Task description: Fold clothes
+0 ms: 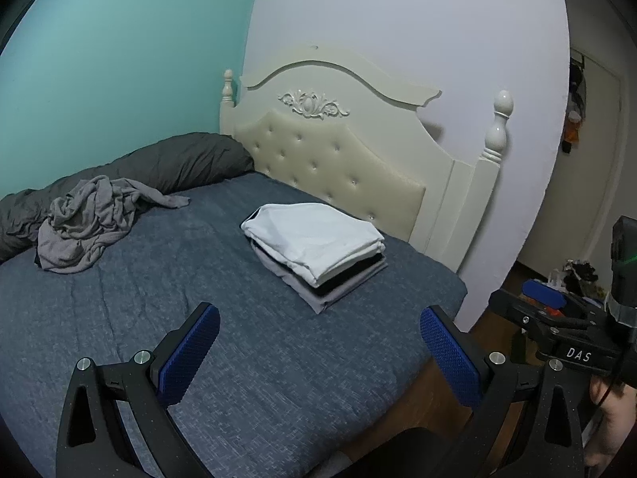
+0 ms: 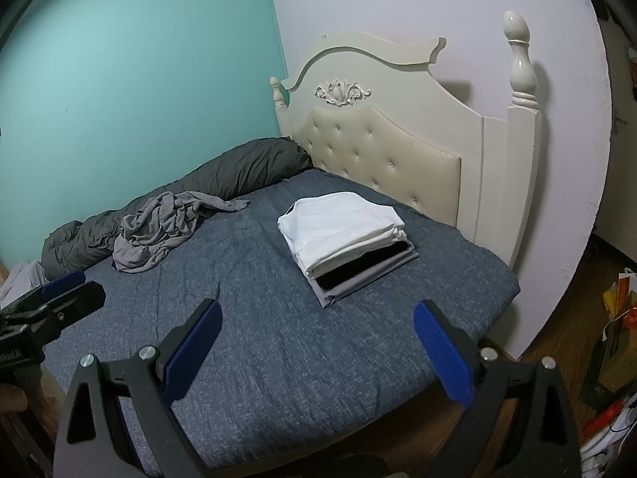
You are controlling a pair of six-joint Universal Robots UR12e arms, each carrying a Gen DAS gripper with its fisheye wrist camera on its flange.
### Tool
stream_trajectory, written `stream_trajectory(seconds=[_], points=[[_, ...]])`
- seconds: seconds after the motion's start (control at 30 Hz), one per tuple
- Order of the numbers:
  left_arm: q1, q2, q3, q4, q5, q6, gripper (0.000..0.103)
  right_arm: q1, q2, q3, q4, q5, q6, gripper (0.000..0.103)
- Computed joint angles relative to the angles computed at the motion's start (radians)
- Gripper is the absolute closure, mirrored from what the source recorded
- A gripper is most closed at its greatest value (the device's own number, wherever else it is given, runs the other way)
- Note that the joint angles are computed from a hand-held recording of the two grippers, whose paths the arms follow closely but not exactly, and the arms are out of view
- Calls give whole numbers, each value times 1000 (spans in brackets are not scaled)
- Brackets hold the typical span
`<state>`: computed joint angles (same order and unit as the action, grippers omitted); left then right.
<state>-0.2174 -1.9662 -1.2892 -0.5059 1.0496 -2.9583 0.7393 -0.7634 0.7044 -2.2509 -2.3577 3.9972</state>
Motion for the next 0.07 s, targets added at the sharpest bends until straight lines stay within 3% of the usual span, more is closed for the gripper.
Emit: stream_trajectory(seconds=[0.07], points=[[1, 0, 0, -1, -1, -3, 0, 1, 1, -2, 3, -2, 3, 5]])
